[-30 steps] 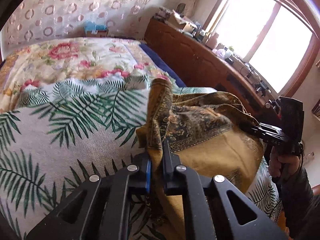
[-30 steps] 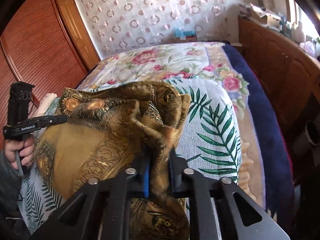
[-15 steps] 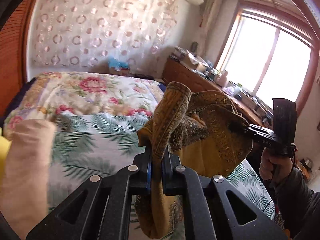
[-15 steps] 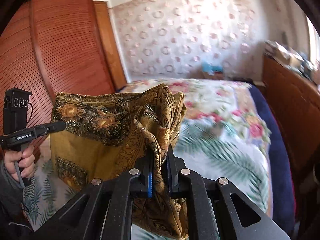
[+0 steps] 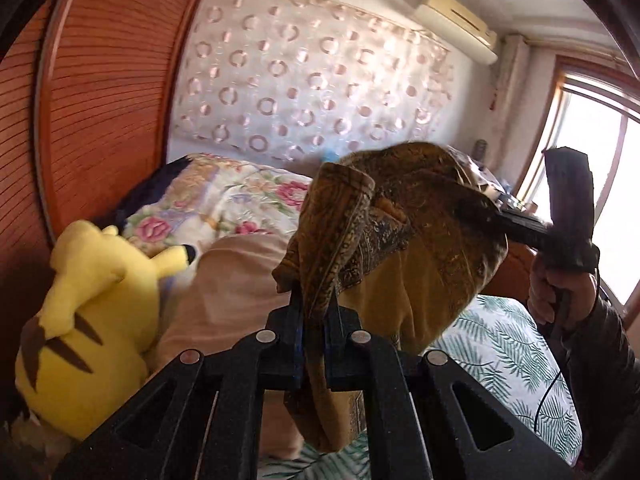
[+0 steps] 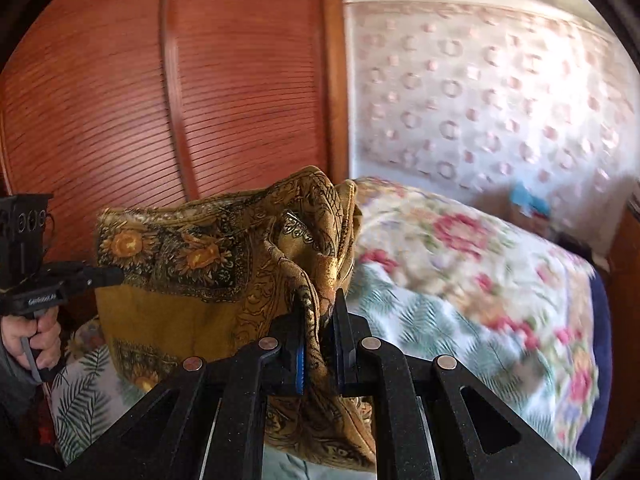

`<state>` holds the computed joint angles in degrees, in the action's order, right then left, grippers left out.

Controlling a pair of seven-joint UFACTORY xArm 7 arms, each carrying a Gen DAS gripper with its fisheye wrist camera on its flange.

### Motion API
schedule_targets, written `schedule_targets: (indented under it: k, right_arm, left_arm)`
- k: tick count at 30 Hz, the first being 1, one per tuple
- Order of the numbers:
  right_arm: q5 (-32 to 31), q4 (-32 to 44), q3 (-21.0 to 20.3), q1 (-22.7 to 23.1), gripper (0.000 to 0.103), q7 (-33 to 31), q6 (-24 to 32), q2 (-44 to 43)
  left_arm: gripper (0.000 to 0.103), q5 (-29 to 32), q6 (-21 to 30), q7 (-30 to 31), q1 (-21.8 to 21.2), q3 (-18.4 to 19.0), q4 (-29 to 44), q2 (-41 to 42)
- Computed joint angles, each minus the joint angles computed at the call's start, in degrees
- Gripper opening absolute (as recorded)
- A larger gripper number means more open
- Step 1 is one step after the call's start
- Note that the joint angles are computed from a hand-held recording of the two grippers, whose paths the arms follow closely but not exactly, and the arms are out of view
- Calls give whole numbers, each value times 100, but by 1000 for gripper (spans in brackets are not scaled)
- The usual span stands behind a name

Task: Fold small clothes
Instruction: 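Carry the lifted bundle with both grippers toward the yellow plush toy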

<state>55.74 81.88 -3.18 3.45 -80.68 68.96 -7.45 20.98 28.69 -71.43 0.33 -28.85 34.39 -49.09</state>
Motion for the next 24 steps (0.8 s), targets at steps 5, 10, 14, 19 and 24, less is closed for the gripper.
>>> schedule_targets:
  k: [5,10,14,19,24]
  right_arm:
    - [-298,684,474,344,10,99,-271,569]
    - [-592,1596,866,536,10,312,-341,1382]
    - [-1006,1986,1187,723,11,598,-732,1911]
    - [-1821,2281,1333,957,27,1497,-1180,2301]
    - [-1311,1968,1521,674,50,1165,-1509,2119]
  left_arm:
    - [8,-203,317,-210,-240,78,-499,-569]
    - [8,-417,704,-464,-510,35,-860,-1190]
    - [8,-467,883,-619,-512,26,-982,-1194]
    - [8,-487,948,-595,-637,203,-1219,-1236]
    - [8,-490,1025,-624,-674,246,-1311,-1238]
